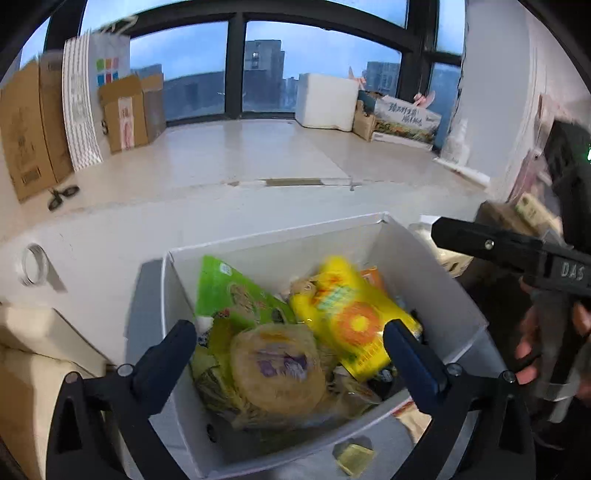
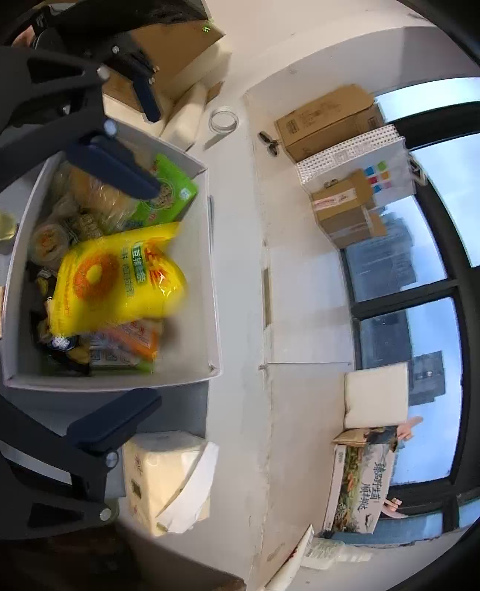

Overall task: Organize snacks
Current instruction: 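Drop the yellow bag into the box with the right tool while the left drops the cracker pack, then grasp the cream pastry pack from the table with the right tool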

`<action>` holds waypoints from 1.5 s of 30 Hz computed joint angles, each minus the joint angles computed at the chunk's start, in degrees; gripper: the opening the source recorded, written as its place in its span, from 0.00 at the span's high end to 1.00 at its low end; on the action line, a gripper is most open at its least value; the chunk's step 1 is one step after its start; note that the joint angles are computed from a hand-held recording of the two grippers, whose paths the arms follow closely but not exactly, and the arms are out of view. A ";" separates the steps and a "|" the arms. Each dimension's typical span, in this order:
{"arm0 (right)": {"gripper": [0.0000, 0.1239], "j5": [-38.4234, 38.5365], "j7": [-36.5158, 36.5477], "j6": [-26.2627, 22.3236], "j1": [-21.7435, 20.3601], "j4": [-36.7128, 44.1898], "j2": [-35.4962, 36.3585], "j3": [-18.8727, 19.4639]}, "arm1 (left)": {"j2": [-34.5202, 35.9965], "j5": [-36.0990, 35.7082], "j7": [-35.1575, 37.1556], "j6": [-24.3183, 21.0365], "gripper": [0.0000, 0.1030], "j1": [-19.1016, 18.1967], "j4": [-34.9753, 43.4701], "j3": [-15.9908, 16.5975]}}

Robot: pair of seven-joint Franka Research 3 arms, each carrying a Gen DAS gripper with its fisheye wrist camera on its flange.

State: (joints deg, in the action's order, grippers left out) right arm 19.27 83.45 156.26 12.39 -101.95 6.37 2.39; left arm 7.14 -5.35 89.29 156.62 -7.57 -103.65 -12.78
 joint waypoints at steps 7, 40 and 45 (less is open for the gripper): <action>0.17 -5.30 3.61 2.08 0.74 -1.85 -0.27 -1.05 | -1.58 1.02 -1.93 0.09 0.00 0.22 -1.37 0.67; 0.17 9.24 -7.44 13.31 8.23 -50.90 -35.94 -0.05 | -40.24 6.17 -14.52 11.31 0.00 -11.30 -45.00 7.73; 0.17 7.42 -6.96 11.65 8.11 -48.25 -30.50 -0.27 | -40.64 6.69 -14.84 11.14 0.00 -13.08 -45.65 9.22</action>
State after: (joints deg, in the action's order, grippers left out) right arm 26.68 76.48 167.91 20.50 -150.20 -24.13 2.11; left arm -33.50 1.34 74.45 167.76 -20.65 -149.30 -3.55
